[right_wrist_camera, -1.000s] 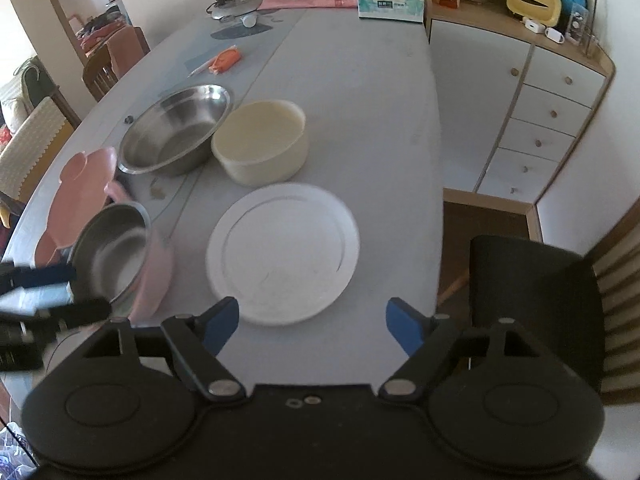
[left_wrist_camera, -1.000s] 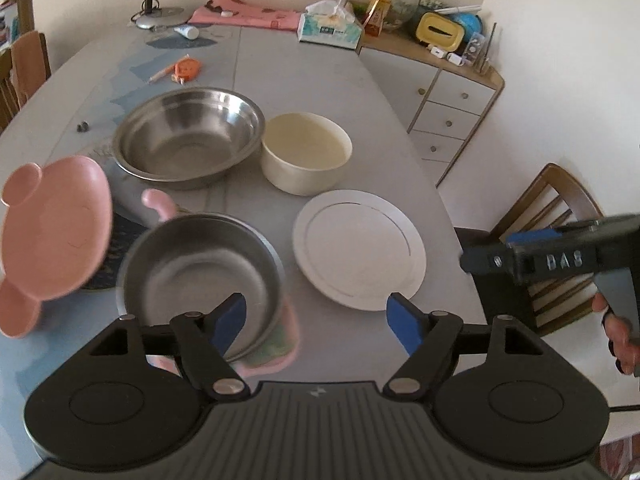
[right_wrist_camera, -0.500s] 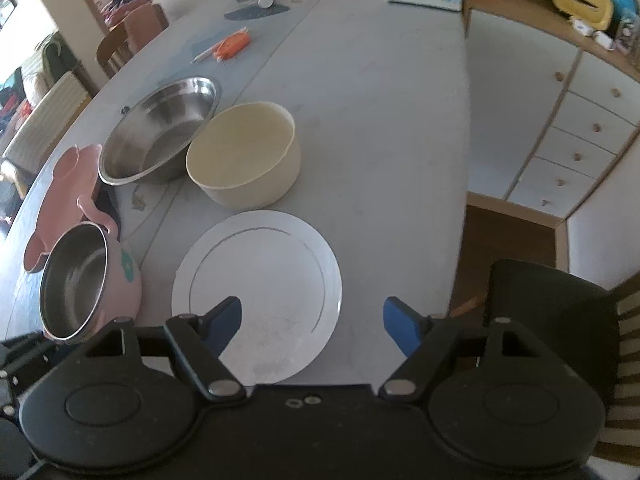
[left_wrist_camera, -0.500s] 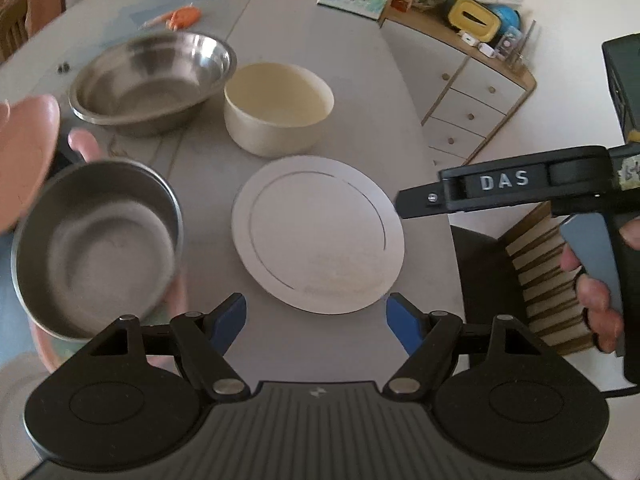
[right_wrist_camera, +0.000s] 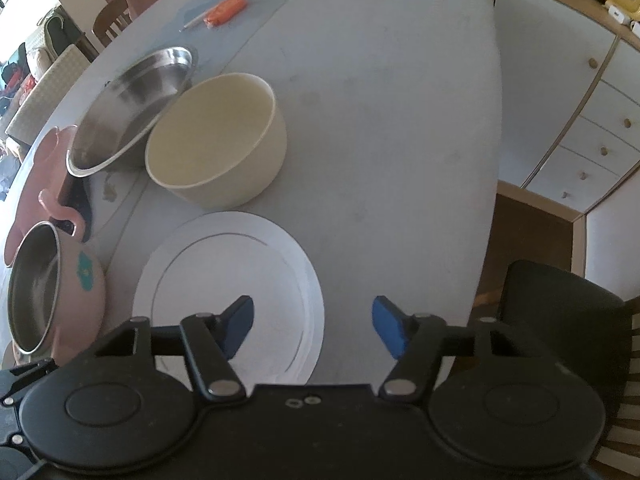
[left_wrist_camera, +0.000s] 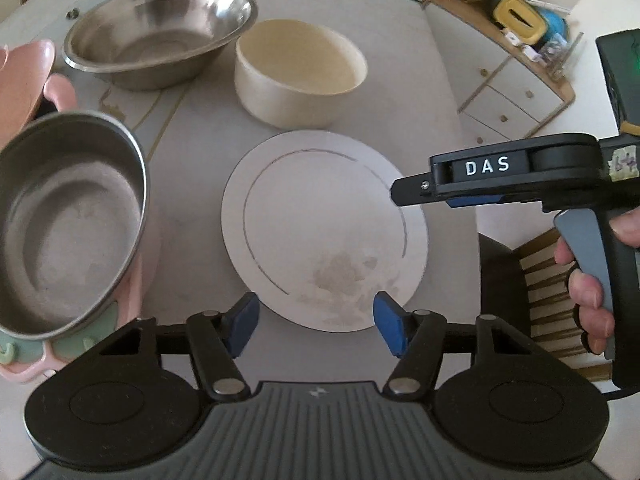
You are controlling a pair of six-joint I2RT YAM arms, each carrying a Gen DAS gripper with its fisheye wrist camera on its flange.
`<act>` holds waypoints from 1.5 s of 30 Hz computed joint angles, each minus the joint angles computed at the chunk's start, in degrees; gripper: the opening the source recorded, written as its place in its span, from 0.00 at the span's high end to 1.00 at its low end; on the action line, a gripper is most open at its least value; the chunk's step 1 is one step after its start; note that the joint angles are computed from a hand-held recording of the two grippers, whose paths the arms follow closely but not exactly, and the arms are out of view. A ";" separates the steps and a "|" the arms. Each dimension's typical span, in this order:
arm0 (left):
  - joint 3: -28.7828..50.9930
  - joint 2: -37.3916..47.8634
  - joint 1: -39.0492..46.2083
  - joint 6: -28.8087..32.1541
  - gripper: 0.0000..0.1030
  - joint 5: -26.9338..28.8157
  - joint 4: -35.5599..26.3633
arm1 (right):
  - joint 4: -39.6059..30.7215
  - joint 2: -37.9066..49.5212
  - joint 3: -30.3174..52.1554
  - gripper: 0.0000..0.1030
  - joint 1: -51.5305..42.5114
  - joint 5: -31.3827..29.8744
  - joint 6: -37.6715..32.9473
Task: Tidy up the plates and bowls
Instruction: 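Move both tools to the small white plate beside the cream bowl, then close both tools on the rim of the small white plate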
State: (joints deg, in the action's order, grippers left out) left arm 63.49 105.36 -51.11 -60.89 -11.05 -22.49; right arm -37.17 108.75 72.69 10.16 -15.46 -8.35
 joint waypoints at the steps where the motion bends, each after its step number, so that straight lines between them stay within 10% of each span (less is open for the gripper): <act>1: 0.39 0.64 0.27 -0.97 0.46 0.29 -0.33 | -0.40 0.75 0.72 0.42 -0.14 -0.32 -0.32; 23: -3.09 1.49 2.67 -7.71 0.84 0.87 4.56 | -6.49 9.29 11.18 0.82 -2.09 -4.86 -7.32; 45: -9.52 -2.99 0.05 2.08 0.87 4.64 9.42 | -6.73 -5.54 -8.36 0.92 -14.73 -11.12 -11.75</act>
